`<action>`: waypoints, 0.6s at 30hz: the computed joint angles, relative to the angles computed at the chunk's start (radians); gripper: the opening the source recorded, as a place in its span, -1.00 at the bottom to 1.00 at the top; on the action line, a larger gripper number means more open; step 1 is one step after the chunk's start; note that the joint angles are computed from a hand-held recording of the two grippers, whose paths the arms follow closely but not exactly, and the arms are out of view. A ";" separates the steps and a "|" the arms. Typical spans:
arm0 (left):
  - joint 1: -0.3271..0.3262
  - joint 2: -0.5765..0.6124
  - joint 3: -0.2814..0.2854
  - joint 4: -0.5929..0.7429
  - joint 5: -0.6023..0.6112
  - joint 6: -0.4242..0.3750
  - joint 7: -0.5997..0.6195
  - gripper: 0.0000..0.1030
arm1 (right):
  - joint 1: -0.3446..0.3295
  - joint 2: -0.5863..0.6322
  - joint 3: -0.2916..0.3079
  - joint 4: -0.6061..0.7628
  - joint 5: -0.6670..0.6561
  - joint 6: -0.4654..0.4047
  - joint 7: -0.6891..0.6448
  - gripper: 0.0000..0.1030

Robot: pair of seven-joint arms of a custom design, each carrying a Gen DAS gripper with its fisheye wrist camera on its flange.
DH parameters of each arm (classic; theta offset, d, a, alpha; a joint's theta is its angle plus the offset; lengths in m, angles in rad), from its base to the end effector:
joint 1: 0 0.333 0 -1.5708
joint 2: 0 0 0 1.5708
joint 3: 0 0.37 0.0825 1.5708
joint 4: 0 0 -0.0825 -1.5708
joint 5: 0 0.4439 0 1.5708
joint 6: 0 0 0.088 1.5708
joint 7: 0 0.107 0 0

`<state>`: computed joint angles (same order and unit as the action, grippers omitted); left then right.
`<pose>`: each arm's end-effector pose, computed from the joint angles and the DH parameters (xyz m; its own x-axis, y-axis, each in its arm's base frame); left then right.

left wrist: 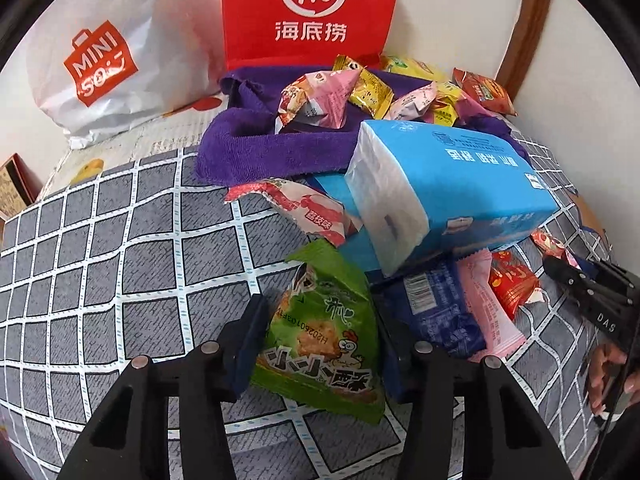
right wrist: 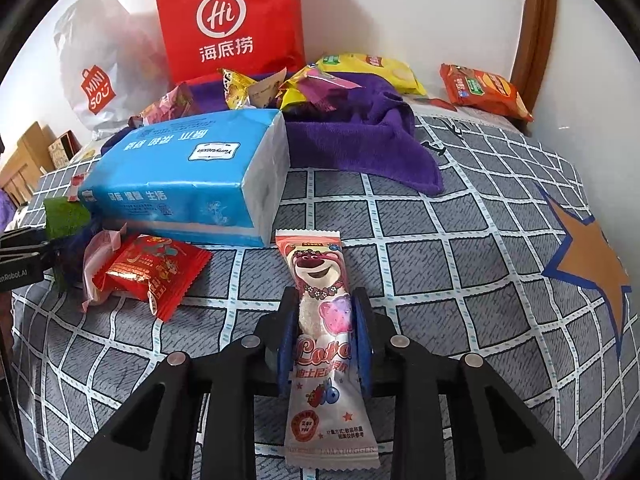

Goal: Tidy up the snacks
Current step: 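Carry the green snack bag and pink candy stick over the purple towel with both tools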

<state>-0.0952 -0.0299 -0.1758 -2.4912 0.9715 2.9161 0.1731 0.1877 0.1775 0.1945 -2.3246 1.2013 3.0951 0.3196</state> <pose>0.4872 -0.1884 0.3372 0.1944 -0.9780 0.0751 -0.8146 -0.2036 -0.5431 0.5559 0.1393 0.3037 0.4305 -0.9017 -0.0397 -0.7395 -0.3271 -0.5883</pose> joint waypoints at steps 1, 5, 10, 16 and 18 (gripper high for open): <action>0.001 0.002 -0.005 0.006 0.064 -0.013 -0.063 -0.07 | -0.002 0.000 0.000 0.001 0.004 -0.005 -0.003 -0.45; -0.012 0.006 -0.015 0.021 0.185 -0.071 -0.176 -0.05 | -0.011 -0.003 -0.005 0.010 0.044 -0.050 -0.039 -0.38; -0.015 0.008 -0.004 0.023 0.195 -0.060 -0.208 -0.03 | 0.008 -0.002 -0.027 0.014 0.061 -0.064 -0.050 -0.36; -0.019 0.010 -0.004 0.023 0.189 -0.064 -0.202 -0.03 | 0.019 -0.003 -0.030 0.010 0.032 -0.062 -0.050 -0.18; -0.024 0.015 -0.005 0.028 0.176 -0.077 -0.187 -0.02 | 0.019 -0.004 -0.030 0.009 0.031 -0.063 -0.050 -0.18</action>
